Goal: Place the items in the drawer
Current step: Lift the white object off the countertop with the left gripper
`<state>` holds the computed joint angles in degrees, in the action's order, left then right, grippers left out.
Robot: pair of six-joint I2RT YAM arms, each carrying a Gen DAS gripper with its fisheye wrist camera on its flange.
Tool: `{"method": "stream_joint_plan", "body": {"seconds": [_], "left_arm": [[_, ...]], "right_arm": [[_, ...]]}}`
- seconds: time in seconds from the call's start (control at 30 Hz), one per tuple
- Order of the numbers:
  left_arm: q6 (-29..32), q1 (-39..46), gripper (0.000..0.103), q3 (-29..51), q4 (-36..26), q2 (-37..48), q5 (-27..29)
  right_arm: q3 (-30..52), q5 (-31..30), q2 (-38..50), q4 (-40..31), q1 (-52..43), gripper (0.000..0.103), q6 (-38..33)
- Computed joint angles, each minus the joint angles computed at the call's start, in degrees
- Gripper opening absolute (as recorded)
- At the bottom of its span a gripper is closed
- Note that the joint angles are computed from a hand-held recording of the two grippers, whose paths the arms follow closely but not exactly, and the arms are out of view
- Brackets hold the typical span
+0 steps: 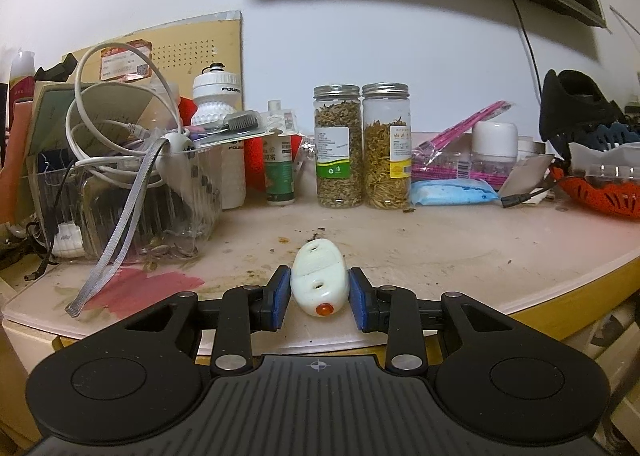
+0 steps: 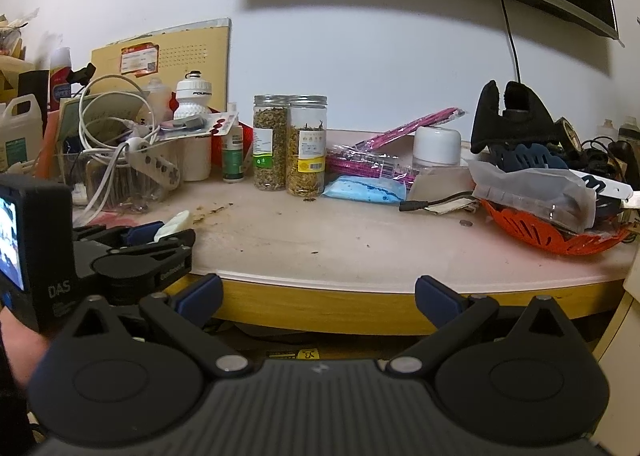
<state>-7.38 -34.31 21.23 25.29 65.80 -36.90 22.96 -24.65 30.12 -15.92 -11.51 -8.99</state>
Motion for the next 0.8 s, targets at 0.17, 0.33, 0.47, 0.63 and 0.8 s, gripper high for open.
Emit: {"method": "stream_joint_plan", "body": {"seconds": [0.17,0.33,0.47,0.63,0.8], "left_arm": [[-0.2,-1.1,0.030,-0.2,-1.9,-1.9,-1.3],[-1.1,-2.9,0.030,-0.4,-5.4,-5.0,-2.9],[-2.5,-5.0,0.030,-0.7,-9.4,-8.3,-5.0],[-4.9,-8.7,0.030,-1.2,-15.3,-12.7,-8.0],[-8.5,-13.7,0.030,-1.1,-22.7,-17.2,-12.1]], "right_arm": [[0.0,0.2,0.2,0.3,-0.1,0.103,-0.2],[-0.2,1.3,0.2,0.7,0.3,0.102,-0.4],[-0.3,1.4,-0.3,0.3,0.2,0.103,-0.8],[-0.6,2.1,-1.4,-0.1,0.3,0.102,-1.4],[-0.7,2.2,-1.9,-0.4,0.2,0.102,-1.7]]}}
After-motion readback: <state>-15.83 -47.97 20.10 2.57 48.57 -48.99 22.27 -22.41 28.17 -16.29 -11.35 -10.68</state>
